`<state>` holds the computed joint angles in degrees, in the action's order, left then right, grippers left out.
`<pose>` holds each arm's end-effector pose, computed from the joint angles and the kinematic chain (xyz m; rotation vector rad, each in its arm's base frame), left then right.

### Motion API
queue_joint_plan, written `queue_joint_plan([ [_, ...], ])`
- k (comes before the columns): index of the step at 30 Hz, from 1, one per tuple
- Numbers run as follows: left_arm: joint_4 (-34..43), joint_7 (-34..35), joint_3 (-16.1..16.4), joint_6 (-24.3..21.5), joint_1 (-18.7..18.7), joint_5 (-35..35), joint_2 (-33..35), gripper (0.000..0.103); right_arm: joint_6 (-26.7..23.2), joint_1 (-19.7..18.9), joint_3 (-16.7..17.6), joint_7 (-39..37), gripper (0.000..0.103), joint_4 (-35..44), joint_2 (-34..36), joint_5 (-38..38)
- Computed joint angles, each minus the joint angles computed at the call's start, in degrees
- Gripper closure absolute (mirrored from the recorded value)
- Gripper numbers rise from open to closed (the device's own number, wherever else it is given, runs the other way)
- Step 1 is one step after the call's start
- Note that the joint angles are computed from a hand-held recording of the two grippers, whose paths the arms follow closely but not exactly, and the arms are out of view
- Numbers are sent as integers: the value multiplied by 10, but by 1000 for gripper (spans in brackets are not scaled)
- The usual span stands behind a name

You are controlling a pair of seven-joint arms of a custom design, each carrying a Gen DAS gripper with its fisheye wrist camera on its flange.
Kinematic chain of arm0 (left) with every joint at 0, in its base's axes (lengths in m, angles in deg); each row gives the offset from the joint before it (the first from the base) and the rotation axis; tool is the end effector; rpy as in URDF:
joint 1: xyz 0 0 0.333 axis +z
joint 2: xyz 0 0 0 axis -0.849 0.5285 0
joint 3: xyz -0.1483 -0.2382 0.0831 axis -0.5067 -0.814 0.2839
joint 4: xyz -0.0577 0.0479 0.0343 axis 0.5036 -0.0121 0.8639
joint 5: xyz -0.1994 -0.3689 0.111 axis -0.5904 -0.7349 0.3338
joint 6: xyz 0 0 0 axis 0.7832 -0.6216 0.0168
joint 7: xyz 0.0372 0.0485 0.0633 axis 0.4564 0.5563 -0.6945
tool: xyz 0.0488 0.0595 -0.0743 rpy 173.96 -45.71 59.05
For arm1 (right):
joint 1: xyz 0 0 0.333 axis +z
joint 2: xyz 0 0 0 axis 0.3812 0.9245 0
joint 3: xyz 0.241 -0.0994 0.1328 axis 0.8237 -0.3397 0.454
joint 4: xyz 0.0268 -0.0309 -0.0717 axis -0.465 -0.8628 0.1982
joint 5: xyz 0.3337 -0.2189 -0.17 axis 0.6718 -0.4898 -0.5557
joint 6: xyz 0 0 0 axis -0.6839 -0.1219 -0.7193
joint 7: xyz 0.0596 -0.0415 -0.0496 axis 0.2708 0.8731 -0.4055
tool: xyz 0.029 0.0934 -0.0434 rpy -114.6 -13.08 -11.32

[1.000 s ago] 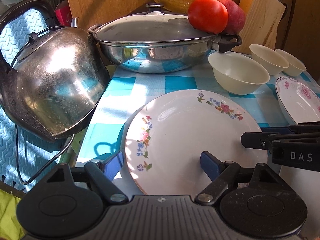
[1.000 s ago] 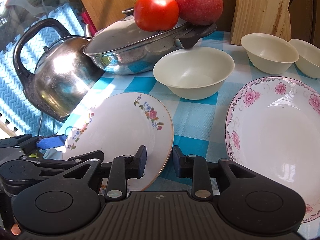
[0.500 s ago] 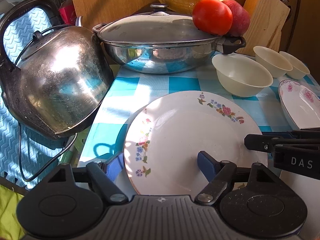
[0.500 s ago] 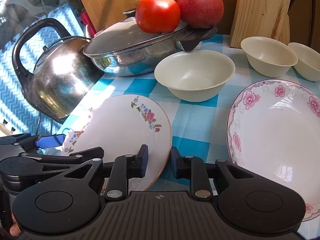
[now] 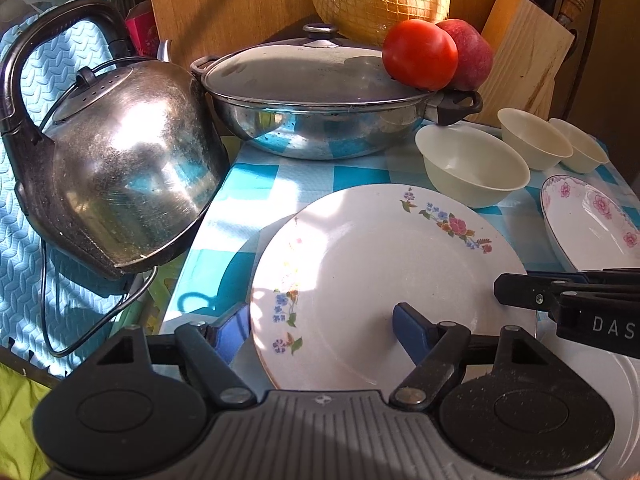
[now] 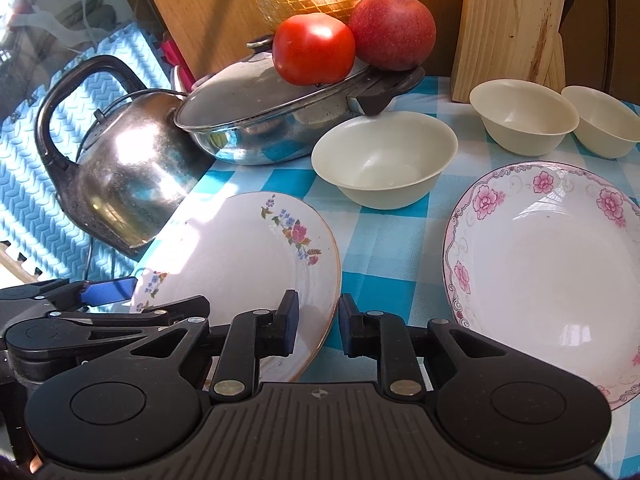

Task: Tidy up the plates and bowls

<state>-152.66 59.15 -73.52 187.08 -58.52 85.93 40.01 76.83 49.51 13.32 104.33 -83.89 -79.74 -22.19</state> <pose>0.4241 -0.0846 0.3951 -1.9383 1.6884 -0.5863 0.4618 0.1892 0.3802 -1.9590 1.3885 -0.1753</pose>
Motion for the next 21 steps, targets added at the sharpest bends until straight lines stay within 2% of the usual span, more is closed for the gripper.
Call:
queue_joint_plan([
  [12, -15, 11, 6, 1, -27, -19, -28, 32, 0, -8, -1, 43, 75, -44, -58, -39],
  [21, -30, 27, 4, 5, -65, -37, -57, 32, 6, -23, -5, 116, 75, -118, -148, -100],
])
